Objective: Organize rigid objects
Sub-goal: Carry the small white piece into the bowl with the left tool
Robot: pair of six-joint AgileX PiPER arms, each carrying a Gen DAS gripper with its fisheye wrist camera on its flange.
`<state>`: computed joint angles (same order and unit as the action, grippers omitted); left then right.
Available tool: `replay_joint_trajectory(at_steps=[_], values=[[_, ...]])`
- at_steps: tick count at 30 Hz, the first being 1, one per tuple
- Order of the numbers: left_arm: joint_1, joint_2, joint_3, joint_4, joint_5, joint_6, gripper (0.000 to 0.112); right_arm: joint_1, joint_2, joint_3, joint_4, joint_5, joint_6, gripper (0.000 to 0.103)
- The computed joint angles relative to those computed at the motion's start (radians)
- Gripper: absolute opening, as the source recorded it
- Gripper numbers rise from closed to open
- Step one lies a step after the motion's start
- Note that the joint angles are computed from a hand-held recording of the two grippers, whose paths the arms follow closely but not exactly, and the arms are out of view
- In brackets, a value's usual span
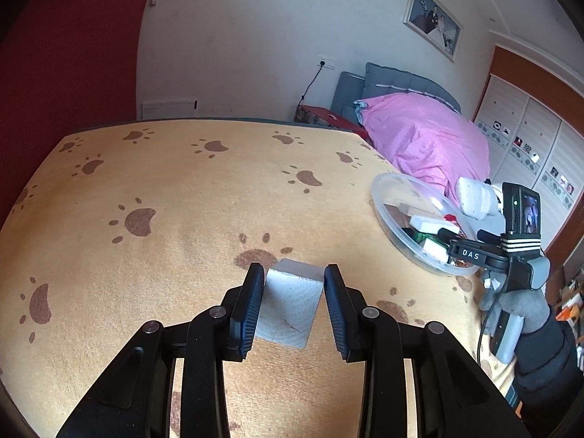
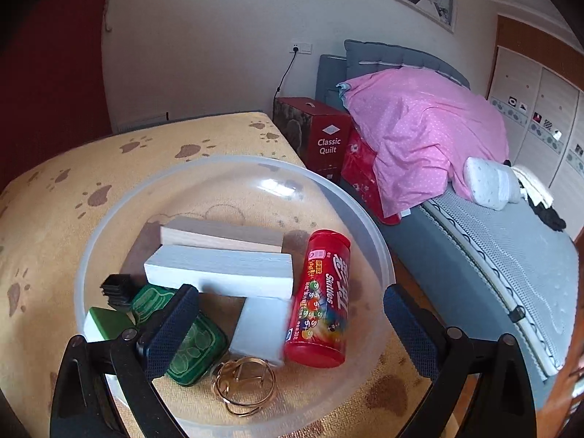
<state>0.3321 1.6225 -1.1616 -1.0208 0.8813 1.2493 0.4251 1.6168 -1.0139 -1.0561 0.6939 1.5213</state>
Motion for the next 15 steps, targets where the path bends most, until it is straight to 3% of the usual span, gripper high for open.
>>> replay_joint_trajectory(at_steps=[4,15], values=[[-0.058,-0.008,-0.001,0.018,-0.006,-0.027,0.035,0.002,-0.080,0.103,-0.112,-0.051,0.171,0.102],[-0.245,0.020,-0.059,0.051,-0.015,-0.130,0.035,-0.034,-0.174,0.229,-0.348,-0.051,0.548,0.102]])
